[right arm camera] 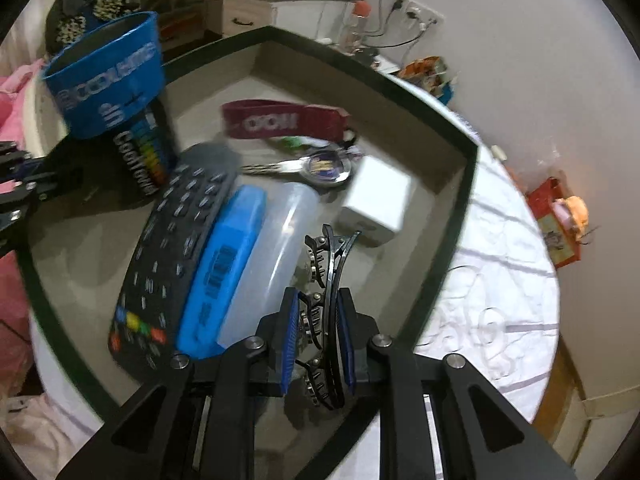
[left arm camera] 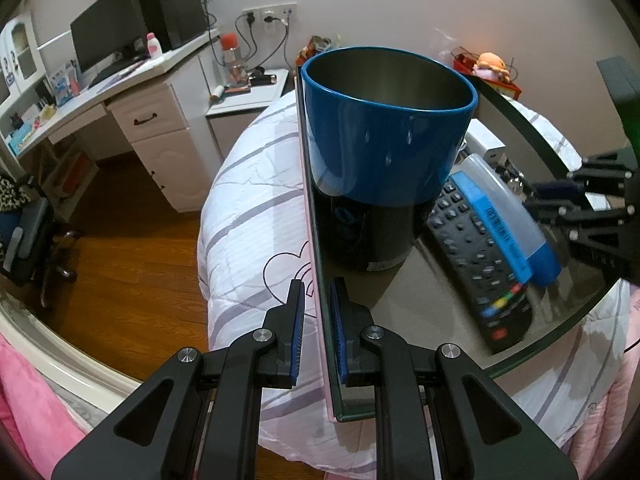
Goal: Organize rigid objects
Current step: 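Carry the black hair clip into the tray box and open the right gripper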
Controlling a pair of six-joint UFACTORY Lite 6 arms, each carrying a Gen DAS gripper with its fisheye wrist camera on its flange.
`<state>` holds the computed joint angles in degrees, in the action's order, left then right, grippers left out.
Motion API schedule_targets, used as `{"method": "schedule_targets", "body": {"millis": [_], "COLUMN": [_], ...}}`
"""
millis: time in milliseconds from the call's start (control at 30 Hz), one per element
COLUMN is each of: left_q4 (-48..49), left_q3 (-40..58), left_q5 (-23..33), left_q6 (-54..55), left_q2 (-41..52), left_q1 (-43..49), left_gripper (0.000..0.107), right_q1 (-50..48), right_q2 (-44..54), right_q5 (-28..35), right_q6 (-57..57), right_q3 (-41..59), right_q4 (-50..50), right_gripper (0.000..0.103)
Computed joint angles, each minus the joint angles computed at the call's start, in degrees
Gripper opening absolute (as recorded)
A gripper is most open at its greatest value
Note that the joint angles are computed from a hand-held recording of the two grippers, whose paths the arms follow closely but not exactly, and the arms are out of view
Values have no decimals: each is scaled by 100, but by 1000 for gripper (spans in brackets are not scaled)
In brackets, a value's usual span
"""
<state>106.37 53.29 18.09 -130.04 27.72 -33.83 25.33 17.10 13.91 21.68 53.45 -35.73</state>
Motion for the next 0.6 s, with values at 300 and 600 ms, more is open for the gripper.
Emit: {"method": "schedule_targets", "body": {"millis": [300,600], "left_q4": [57,44], "left_q3": [-19,-30], "left_q5": [15,46], "left_q6": [-49,-39], "left_q2": [2,8], "left_q1": [14,8], "left_gripper": [13,13], "right_q1": [117,235], "right_q2": [-56,-412], "right_q5": [-125,-199], "right_q6": [794,1598], "right_q3": [-245,-673], "right_q4": [-656,-1280], "right_gripper": [19,19]}}
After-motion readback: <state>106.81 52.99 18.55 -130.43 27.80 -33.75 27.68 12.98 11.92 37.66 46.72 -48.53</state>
